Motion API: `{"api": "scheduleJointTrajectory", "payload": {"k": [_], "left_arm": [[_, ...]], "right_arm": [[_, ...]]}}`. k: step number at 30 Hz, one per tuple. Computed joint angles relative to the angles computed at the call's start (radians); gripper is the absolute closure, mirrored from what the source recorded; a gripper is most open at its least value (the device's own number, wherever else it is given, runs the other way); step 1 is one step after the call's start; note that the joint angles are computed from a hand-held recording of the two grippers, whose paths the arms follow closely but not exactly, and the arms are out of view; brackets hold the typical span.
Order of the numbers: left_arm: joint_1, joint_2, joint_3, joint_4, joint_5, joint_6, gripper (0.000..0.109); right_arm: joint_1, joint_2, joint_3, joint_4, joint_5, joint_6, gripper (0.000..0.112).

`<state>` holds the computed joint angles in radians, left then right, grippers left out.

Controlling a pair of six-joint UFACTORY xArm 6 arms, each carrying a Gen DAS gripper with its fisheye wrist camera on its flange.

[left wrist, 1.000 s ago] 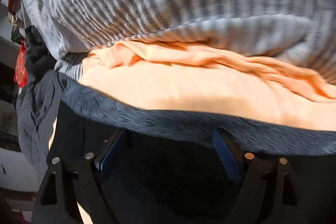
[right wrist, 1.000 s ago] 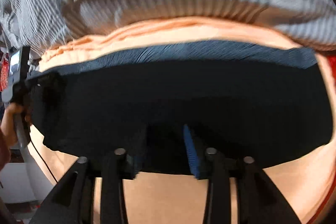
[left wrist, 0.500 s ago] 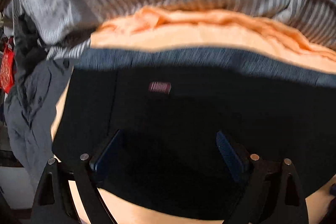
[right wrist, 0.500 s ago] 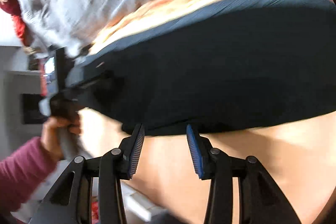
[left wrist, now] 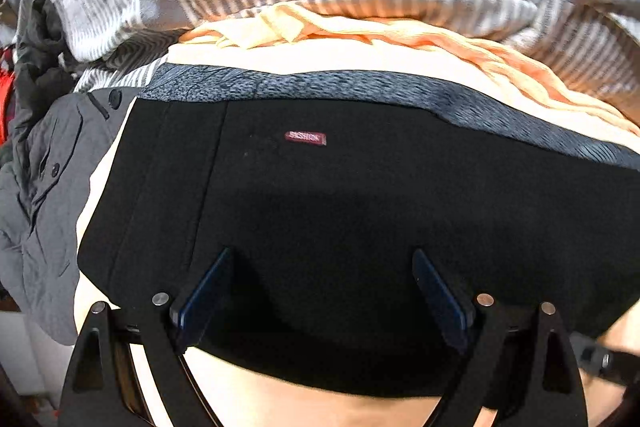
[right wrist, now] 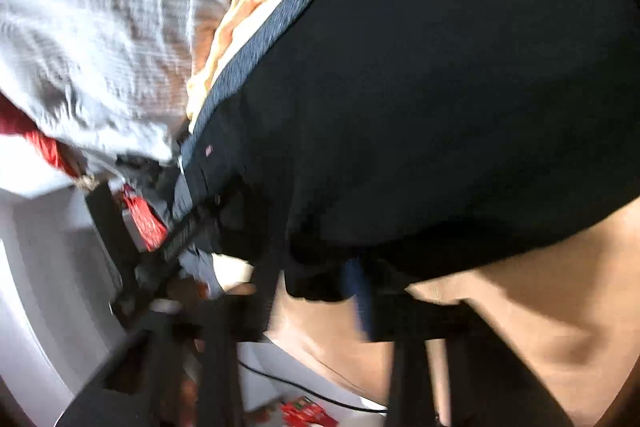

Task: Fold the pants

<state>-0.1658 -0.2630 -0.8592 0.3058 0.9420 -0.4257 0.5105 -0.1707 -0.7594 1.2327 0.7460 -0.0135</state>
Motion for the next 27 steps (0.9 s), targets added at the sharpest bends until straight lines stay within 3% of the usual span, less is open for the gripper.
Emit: {"api": "scheduleJointTrajectory", "payload": {"k": [4,9,12,15,19,22,24,25,27], "left_arm": [[-0.046,-0.044,0.021,0.014,-0.002,0.019,0.017],[-0.129,-0.055,0.029,0.008,0.012,0.041,0.017],[-0.189,-0.053,0.038,0.018,0.025,0.026,0.017],[-0.222,-0.042,0.028,0.006,0.052,0.0,0.017],[-0.227,-0.023,0.006,-0.017,0.03,-0.069,0.017],[-0.243,0.0,0.019,-0.017,0.06,-0.079,0.017],[-0.26,-0.022,0.073,0.012,0.061,-0.092,0.017],[-0.272,-0.054,0.107,0.047,0.029,-0.106,0.017],[-0.283,-0.059,0.107,0.053,0.044,-0.102,0.017]], "right_arm": [[0.026,-0.063,0.06,-0.047,0.013,0.024,0.109],[0.024,-0.142,0.152,-0.054,0.056,0.066,0.111],[-0.005,-0.197,0.145,-0.208,0.101,0.093,0.107],[-0.052,-0.239,0.115,-0.451,0.11,0.169,0.096],[-0.126,-0.202,0.034,-0.708,0.068,0.215,0.096],[-0.16,-0.138,-0.012,-0.802,0.088,0.24,0.097],[-0.18,-0.145,0.02,-0.784,0.093,0.218,0.109],[-0.191,-0.174,0.046,-0.752,0.091,0.204,0.109],[-0.2,-0.196,0.054,-0.734,0.117,0.192,0.109]]}}
